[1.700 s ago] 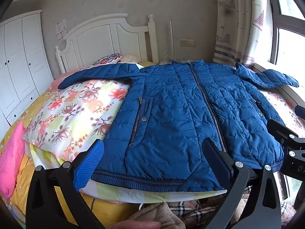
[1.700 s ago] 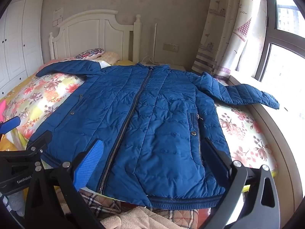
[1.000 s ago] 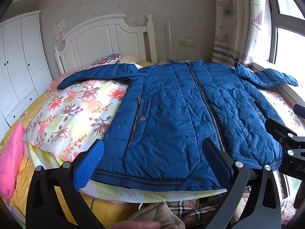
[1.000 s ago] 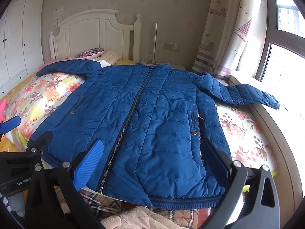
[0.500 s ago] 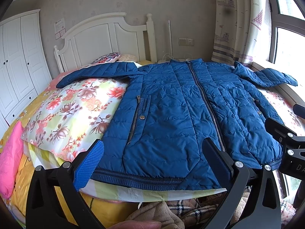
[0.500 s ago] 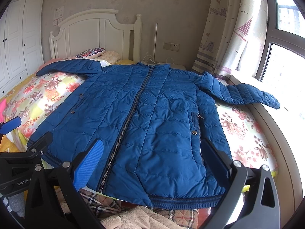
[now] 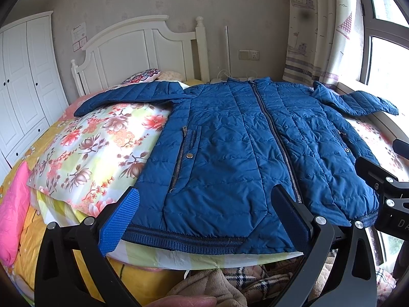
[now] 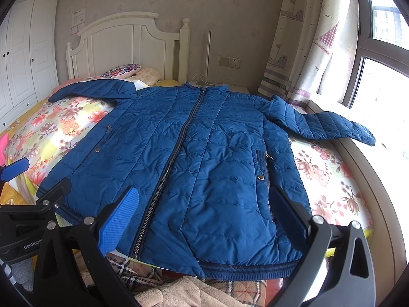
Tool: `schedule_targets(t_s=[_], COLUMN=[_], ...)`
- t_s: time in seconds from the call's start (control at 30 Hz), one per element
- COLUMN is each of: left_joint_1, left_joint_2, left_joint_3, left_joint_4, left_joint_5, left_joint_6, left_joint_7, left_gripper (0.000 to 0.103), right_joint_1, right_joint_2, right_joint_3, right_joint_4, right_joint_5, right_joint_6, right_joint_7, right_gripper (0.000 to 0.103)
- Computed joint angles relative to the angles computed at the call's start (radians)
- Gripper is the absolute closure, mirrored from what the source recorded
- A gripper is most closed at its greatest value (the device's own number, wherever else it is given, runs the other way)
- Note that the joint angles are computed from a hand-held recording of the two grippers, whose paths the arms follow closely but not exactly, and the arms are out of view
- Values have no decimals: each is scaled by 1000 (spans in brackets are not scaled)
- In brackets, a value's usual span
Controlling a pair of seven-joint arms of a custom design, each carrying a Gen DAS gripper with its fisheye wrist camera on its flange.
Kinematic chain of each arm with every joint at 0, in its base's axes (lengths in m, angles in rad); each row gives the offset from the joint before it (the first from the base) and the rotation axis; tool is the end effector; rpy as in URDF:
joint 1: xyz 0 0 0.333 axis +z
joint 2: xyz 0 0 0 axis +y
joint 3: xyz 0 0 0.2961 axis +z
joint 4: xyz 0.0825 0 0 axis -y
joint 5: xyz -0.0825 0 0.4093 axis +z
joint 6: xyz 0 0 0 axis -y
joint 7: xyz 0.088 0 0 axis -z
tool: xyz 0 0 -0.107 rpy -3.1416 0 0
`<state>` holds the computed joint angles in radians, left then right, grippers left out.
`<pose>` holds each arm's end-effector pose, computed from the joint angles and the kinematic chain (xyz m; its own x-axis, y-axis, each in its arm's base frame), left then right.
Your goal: Fold large clothes
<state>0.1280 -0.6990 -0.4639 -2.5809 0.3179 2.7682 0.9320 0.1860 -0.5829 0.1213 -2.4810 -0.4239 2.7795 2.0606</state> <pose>0.4079 -0.1737 0.5283 0.0700 -0.9928 -0.0967 -0.6026 0.0352 -0.7973 0.4297 0.1622 0.5650 0.1153 -0.9898 0.0837 -0.5883 -0.1360 -0.7971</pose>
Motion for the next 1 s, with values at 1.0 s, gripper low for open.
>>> schedule_targets(t_s=[1.0], left_joint_1=[1], left_joint_2=[67], left_joint_3=[17], left_joint_4=[66], left_joint_5=[26], left_joint_6=[-41], left_joint_7=[-5], left_gripper=[4], right_joint_1=[-36], right_joint_2=[14], right_joint_3=[13], right_joint_4=[-3], right_joint_5=[-20], right_joint_6=[25], right_joint_7=[36], right_gripper=[2])
